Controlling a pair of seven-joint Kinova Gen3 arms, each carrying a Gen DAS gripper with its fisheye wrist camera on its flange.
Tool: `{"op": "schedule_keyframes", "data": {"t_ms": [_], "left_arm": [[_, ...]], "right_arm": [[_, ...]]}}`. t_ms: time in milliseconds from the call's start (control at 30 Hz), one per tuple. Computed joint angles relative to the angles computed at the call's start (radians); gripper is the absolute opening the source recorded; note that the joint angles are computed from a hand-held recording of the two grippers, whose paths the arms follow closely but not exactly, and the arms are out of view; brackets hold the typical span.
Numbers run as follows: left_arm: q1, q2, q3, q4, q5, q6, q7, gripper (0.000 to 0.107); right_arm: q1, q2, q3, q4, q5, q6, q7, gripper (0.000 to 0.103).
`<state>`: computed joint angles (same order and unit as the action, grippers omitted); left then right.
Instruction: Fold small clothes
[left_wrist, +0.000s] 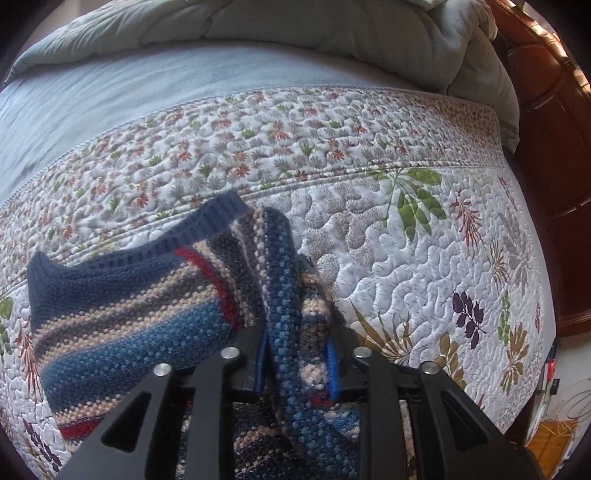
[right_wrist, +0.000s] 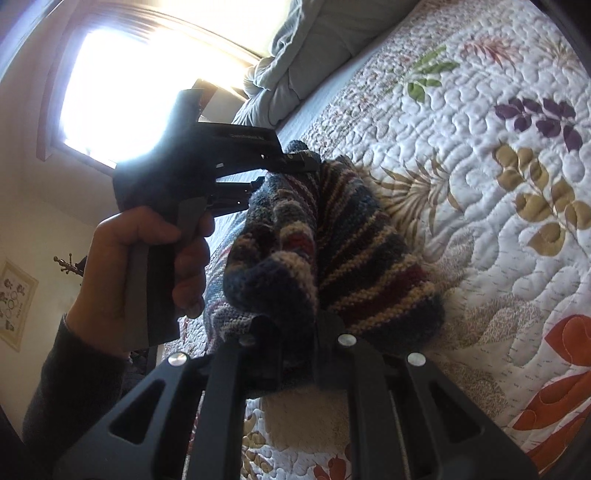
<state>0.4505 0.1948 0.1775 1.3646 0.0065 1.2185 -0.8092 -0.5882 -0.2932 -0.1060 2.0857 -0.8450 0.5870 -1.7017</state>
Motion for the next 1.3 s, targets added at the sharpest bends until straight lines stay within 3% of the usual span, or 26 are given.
{"op": "schedule_keyframes", "data": {"t_ms": [67, 167, 267, 367, 467, 633, 767, 800, 833, 867, 933, 1167, 1300], "left_arm": [[0.013, -0.012, 0.005, -0.017, -0.026, 0.011, -0.010, 0.050], [0.088, -0.076, -0.031, -0.041, -0.106, 0.032, -0.015, 0.061], [0.175, -0.208, -0.058, 0.027, -0.192, -0.006, 0.008, 0.076], [0.314, -0.347, -0.076, 0.137, -0.281, -0.007, 0.102, 0.077], [0.341, -0.478, -0.048, 0.276, -0.258, -0.054, 0.174, 0.077], [0.128, -0.639, 0.140, 0.470, -0.149, -0.131, 0.199, 0.077], [-0.003, -0.714, 0.160, 0.535, 0.007, -0.187, 0.086, 0.077], [-0.012, -0.725, 0.142, 0.552, 0.040, -0.208, 0.057, 0.077], [-0.013, -0.727, 0.124, 0.564, 0.069, -0.223, 0.035, 0.077], [-0.018, -0.736, 0.124, 0.573, 0.084, -0.226, 0.029, 0.077], [-0.032, -0.738, 0.128, 0.579, 0.118, -0.234, -0.002, 0.076], [-0.268, -0.777, 0.201, 0.605, 0.370, -0.156, -0.280, 0.072], [-0.443, -0.839, 0.349, 0.512, 0.332, -0.021, -0.351, 0.072]], "right_arm": [[-0.010, 0.007, 0.027, 0.007, -0.025, 0.020, 0.033, 0.014], [0.025, 0.010, 0.024, 0.002, 0.004, 0.067, 0.016, 0.030], [0.060, -0.012, 0.035, 0.001, 0.038, 0.109, 0.014, 0.042], [0.064, -0.045, 0.087, 0.023, -0.008, 0.120, 0.078, 0.042], [0.074, -0.062, 0.095, 0.020, -0.019, 0.117, 0.120, 0.043], [0.067, -0.050, 0.078, 0.016, -0.061, 0.064, 0.166, 0.047], [0.065, -0.005, 0.033, -0.025, -0.015, 0.069, 0.138, 0.047], [0.084, 0.003, 0.008, -0.036, 0.012, 0.084, 0.123, 0.041], [0.087, 0.015, 0.002, -0.039, 0.022, 0.092, 0.124, 0.014], [0.082, 0.019, 0.014, -0.037, 0.016, 0.102, 0.129, 0.009], [0.069, 0.005, 0.057, -0.019, -0.013, 0.118, 0.134, 0.009], [0.103, -0.006, 0.073, -0.001, -0.036, 0.163, 0.171, 0.009], [0.109, -0.018, 0.058, -0.003, -0.053, 0.157, 0.193, 0.017]]}}
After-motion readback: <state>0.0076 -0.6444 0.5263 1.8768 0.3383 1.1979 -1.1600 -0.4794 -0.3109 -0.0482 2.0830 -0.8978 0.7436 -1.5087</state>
